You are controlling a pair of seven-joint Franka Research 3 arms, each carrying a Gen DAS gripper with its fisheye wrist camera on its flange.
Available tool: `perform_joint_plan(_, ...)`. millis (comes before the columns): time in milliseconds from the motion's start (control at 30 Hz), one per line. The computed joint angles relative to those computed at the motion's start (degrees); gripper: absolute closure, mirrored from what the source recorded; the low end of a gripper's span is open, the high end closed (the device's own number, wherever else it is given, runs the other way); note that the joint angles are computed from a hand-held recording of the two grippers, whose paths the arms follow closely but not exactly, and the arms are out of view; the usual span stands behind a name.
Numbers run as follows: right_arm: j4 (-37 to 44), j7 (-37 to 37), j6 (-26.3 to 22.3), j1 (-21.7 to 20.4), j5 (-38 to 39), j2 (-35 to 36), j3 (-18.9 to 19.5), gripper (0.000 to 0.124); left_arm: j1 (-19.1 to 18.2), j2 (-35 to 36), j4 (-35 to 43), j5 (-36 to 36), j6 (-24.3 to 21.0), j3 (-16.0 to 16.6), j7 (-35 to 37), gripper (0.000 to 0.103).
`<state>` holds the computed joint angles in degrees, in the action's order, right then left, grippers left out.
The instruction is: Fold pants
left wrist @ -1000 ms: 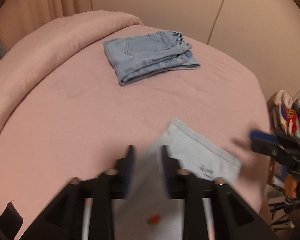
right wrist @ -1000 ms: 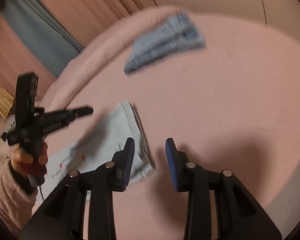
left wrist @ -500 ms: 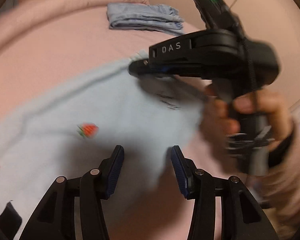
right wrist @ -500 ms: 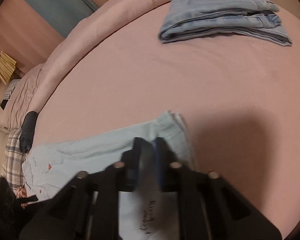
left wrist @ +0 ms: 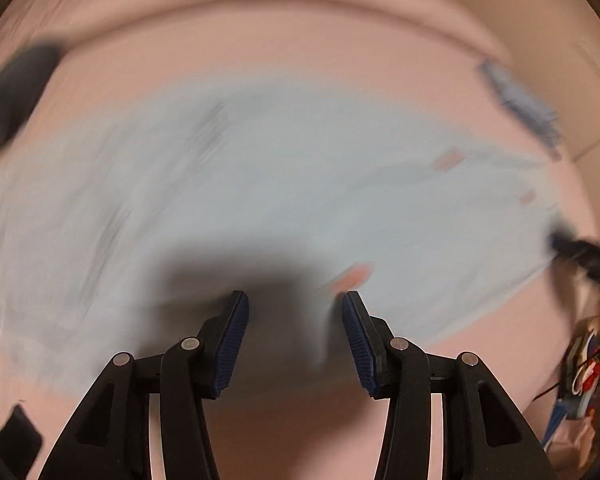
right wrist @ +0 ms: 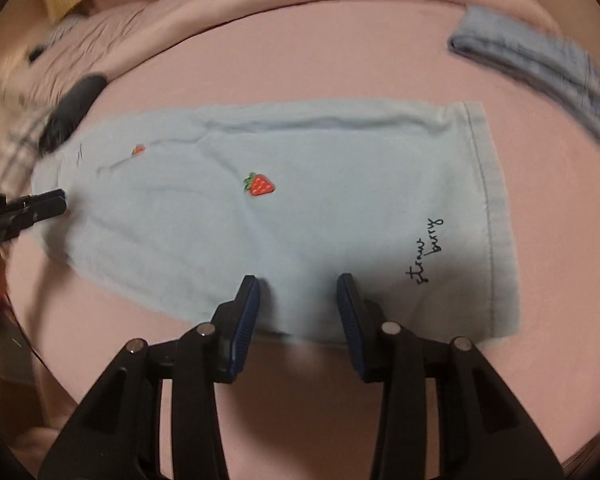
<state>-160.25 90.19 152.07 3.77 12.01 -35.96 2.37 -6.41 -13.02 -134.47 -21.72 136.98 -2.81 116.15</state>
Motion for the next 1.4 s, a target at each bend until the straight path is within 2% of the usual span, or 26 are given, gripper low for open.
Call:
perform_joint_plan(33, 1.5, 1.8, -2.8, -1.1, -1.9, -0.3, 1.9, 0.081, -0.2, -1.4, -1.1, -3.3, -0.8, 1.8, 3.8, 0.056)
perform_joint_plan(67, 2.0, 2.3, -3.1, -0.3, -2.6, -0.6, 1.8, 0.081, 0.0, -2.4, -1.4, -5.2, -2.6, 3.1, 6.1, 0.056)
perform_joint_plan(167, 6.0, -4.8, 1.7, 7.9, 3.5, 3.3, -1.7, 0.079, 0.4, -4.8, -1.5, -10.2, -2.2, 5.2, 10.5, 0.056)
perform_joint_plan(233, 10.6, -8.9, 2.6, 13.2, 9.2, 8.4, -4.1, 0.079, 0.2, -4.1, -0.3, -15.4, -1.9, 7.0, 14.6, 0.056)
perform_joint_plan(300, 17.7, -16.0, 2.3, 18.7, 18.1, 16.0, -7.0, 0.080, 0.8, -2.7, 1.6, -17.5, -1.3, 6.9, 16.7, 0.056)
perform_joint_plan(367, 23.9, -21.0, 1.5, 20.9, 25.2, 22.3, -7.2, 0.079, 1.5, 0.4, 4.6, -17.9, 0.4, 5.8, 18.0, 0.056)
perform_joint_plan(400, 27.6, -21.0, 1.4, 22.3, 26.3, 26.0, -8.3, 0.079, 1.8, 2.0, 6.2, -18.1, 0.5, 5.3, 18.5, 0.056)
perform_joint_plan(467, 32.9, -24.3, -0.7, 21.3, 32.1, 31.0, -7.3, 0.079, 2.4, 6.1, 10.3, -18.5, 0.8, 3.8, 19.5, 0.056)
perform_joint_plan(533, 42.0, -26.3, -5.5, 20.0, 37.3, 38.9, -6.8, 0.079, 4.1, 7.8, 12.0, -19.1, 0.3, 3.1, 21.5, 0.056)
perform_joint_plan(600, 51.9, -24.3, -11.3, 17.0, 37.0, 47.0, -4.6, 0.079, 5.6, 11.4, 16.7, -19.4, -2.2, 2.3, 22.5, 0.056)
perform_joint_plan(667, 60.7, -22.4, -21.8, 14.7, 37.4, 53.6, -3.3, 0.079, 7.3, 14.0, 20.0, -17.4, -3.7, 1.3, 22.3, 0.056)
perform_joint_plan(700, 63.6, -21.2, -24.8, 14.6, 35.4, 55.8, -3.4, 0.079, 8.1, 15.1, 21.4, -16.6, -4.0, 0.7, 21.9, 0.056)
perform_joint_plan(733, 64.9, -21.4, -25.8, 14.3, 33.7, 56.9, -2.7, 0.080, 9.0, 16.4, 23.2, -16.4, -5.4, 0.3, 22.1, 0.056)
perform_joint_plan(833, 62.6, -26.6, -29.0, 10.8, 36.3, 55.3, 0.8, 0.112, 11.8, 19.2, 27.2, -15.7, -10.4, -0.9, 22.7, 0.056)
perform_joint_plan(900, 60.4, -29.3, -28.8, 9.8, 35.6, 53.7, 2.6, 0.115, 13.0, 20.6, 29.3, -14.4, -12.5, -1.6, 22.8, 0.056)
perform_joint_plan(933, 59.8, -30.3, -28.8, 9.3, 36.2, 53.3, 3.2, 0.117, 13.1, 21.1, 30.0, -12.9, -12.2, -2.1, 21.9, 0.056)
perform_joint_plan(1067, 50.7, -38.4, -21.0, 10.6, 37.2, 45.0, 5.1, 0.119, 14.3, 21.1, 31.1, -11.7, -13.6, -3.3, 22.8, 0.056)
perform_joint_plan(1167, 45.1, -44.6, -19.8, 13.0, 36.2, 39.5, 5.8, 0.119, 14.8, 20.3, 30.5, -13.2, -15.2, -3.5, 24.7, 0.055)
perform_joint_plan(1267, 39.0, -44.6, -17.9, 16.2, 31.8, 35.4, 6.1, 0.115, 14.1, 18.6, 26.2, -10.9, -12.1, -3.2, 24.4, 0.054)
perform_joint_plan(1333, 37.1, -43.2, -17.3, 17.0, 33.2, 35.0, 5.4, 0.115, 13.9, 18.9, 25.1, -10.0, -10.7, -3.0, 23.3, 0.054)
perform_joint_plan(1400, 36.2, -42.5, -17.4, 17.1, 38.1, 35.0, 4.5, 0.115, 14.4, 18.3, 23.4, -12.6, -9.7, -2.8, 25.0, 0.054)
